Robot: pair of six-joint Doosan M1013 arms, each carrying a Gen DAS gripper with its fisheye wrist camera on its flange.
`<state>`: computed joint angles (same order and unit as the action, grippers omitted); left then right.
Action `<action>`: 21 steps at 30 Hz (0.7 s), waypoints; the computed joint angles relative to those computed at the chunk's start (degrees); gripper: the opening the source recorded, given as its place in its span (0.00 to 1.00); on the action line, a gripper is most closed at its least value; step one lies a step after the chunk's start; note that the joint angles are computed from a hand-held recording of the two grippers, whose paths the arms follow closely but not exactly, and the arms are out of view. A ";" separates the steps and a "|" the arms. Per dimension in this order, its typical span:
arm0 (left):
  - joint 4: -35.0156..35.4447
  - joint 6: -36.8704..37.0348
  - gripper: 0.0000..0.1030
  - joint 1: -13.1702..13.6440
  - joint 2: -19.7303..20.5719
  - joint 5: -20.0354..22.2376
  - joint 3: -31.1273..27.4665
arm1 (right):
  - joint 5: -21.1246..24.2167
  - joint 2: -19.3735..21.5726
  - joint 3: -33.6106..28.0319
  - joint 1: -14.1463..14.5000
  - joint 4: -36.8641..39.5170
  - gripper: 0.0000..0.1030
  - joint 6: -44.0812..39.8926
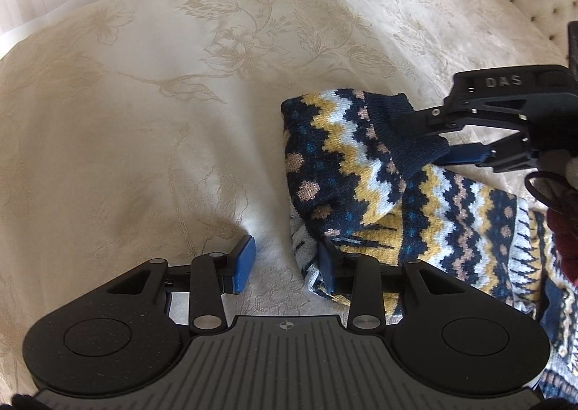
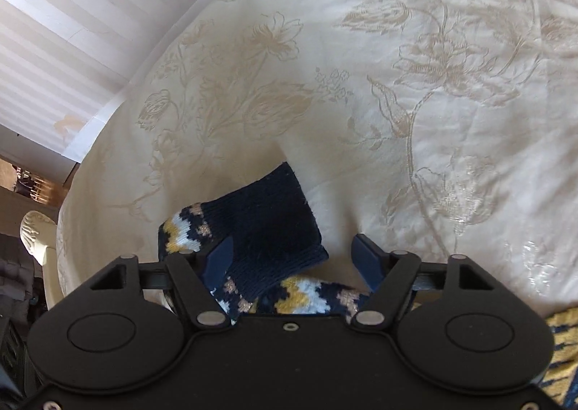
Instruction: Fold small clothes
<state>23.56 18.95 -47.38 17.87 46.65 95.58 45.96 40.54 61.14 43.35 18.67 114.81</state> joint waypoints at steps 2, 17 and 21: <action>0.28 0.17 0.36 -0.18 0.07 0.44 -0.18 | -0.07 0.41 -0.28 -0.19 1.14 0.54 0.23; -1.88 4.95 0.42 -2.57 -2.14 -2.52 -0.66 | -11.29 -12.46 11.92 0.59 -6.25 0.13 5.66; -3.27 7.91 0.42 -4.42 -2.18 -3.39 -1.45 | -12.86 -19.23 18.79 1.14 -19.33 0.13 18.78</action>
